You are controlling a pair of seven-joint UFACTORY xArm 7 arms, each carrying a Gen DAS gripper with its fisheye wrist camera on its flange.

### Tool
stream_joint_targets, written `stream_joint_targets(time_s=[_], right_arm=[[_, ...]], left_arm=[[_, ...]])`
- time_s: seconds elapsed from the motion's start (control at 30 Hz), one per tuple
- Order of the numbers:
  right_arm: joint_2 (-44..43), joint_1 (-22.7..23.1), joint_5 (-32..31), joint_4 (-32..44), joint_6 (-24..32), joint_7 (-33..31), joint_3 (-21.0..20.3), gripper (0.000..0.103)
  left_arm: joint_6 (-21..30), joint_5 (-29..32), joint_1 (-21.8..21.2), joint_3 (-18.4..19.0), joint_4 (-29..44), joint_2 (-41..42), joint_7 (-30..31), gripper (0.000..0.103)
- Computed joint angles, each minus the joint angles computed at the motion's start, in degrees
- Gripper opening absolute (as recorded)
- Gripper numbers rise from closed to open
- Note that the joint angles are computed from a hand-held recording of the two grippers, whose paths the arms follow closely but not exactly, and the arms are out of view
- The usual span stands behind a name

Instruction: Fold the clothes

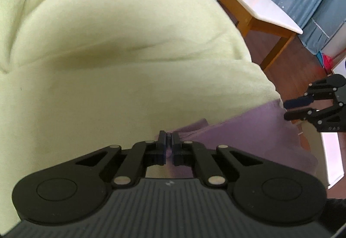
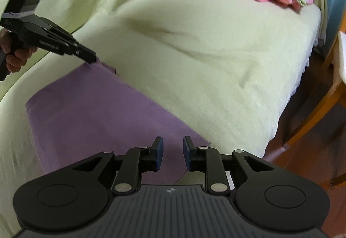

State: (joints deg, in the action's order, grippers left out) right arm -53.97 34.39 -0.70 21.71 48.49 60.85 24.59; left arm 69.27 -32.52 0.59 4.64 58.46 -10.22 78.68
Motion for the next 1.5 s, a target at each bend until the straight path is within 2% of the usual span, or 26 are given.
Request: stream_joint_targets(time_s=[0.1,0.23,0.37,0.5,0.6,0.67,0.7,0.8,0.9,0.97,1.03,1.1,1.13,1.2,1.27,1.33,1.43,1.5], right_arm=[[1.0,0.2,0.3,-0.3,0.0,0.3,0.3,0.024],[1.6,0.6,-0.2,-0.9,-0.6,1.0,0.9,0.024],[2.4,0.8,-1.0,-0.6,-0.4,1.6,1.5,0.024],[3.8,-0.4,-1.2,2.1,2.8,2.1,0.7,0.024],[2.7,-3.7,-4.9,4.5,3.4,4.7,3.3,0.024],[4.3,-5.5,-6.5,5.5,0.8,5.7,4.2,0.024],[5.7,-6.0,-6.8,5.6,-1.2,6.3,4.4,0.024],[10.4,-7.8,-8.4,5.8,-7.4,8.5,5.6,0.024],[13.8,-8.3,-10.3,5.6,-10.6,10.7,6.6,0.023],[13.1,-7.7,-11.2,4.3,-10.3,12.8,7.3,0.021],[10.9,-6.2,-11.3,3.5,-6.9,13.9,6.9,0.021],[8.2,-4.0,-9.8,2.9,-1.6,14.6,5.7,0.021],[7.0,-2.9,-8.7,3.1,2.1,14.7,5.1,0.021],[5.0,-1.3,-7.0,4.2,8.6,15.0,4.6,0.025],[3.7,-0.6,-6.1,6.3,12.2,16.2,5.5,0.024],[4.5,-0.7,-6.4,9.6,12.3,17.2,7.7,0.024],[10.0,-2.2,-8.3,15.0,6.3,19.2,12.6,0.024],[14.5,-3.1,-9.7,17.2,1.7,20.9,15.1,0.024]], left_arm=[[0.0,-2.4,0.2,0.8,-0.4,-0.7,1.5,0.002],[-3.4,-2.3,0.2,0.4,-2.8,-1.1,1.2,0.002],[-6.5,-4.7,0.1,0.4,-4.8,-0.5,-0.6,0.004],[-11.1,-4.3,-0.3,-0.6,-7.1,-1.8,-4.1,0.014],[-16.2,-2.3,-1.3,-1.1,-9.1,-6.3,-5.6,0.006],[-15.4,-3.3,-2.3,0.7,-8.6,-8.6,-5.0,0.006],[-13.3,-3.6,-2.8,1.7,-8.3,-9.7,-4.1,0.005],[-9.5,-1.2,-4.7,2.6,-10.8,-13.3,1.9,0.005],[-12.9,2.6,-6.0,1.1,-16.2,-15.5,6.0,0.005],[-17.3,2.4,-6.8,1.1,-18.7,-15.0,6.3,0.007],[-18.0,1.1,-7.0,2.2,-18.3,-14.1,5.4,0.008],[-22.0,1.4,-6.5,1.9,-19.2,-14.5,3.7,0.008],[-24.4,2.4,-6.0,1.7,-19.9,-14.9,3.1,0.01],[-26.9,6.0,-4.6,1.2,-20.3,-15.9,0.2,0.004],[-22.9,7.3,-4.5,3.9,-19.3,-18.5,0.7,0.004],[-14.9,7.2,-4.6,7.8,-17.8,-22.5,3.1,0.004],[-4.4,9.1,-3.4,11.9,-18.1,-28.4,8.4,0.004],[-0.9,11.9,-1.7,12.5,-20.5,-31.3,11.2,0.004]])
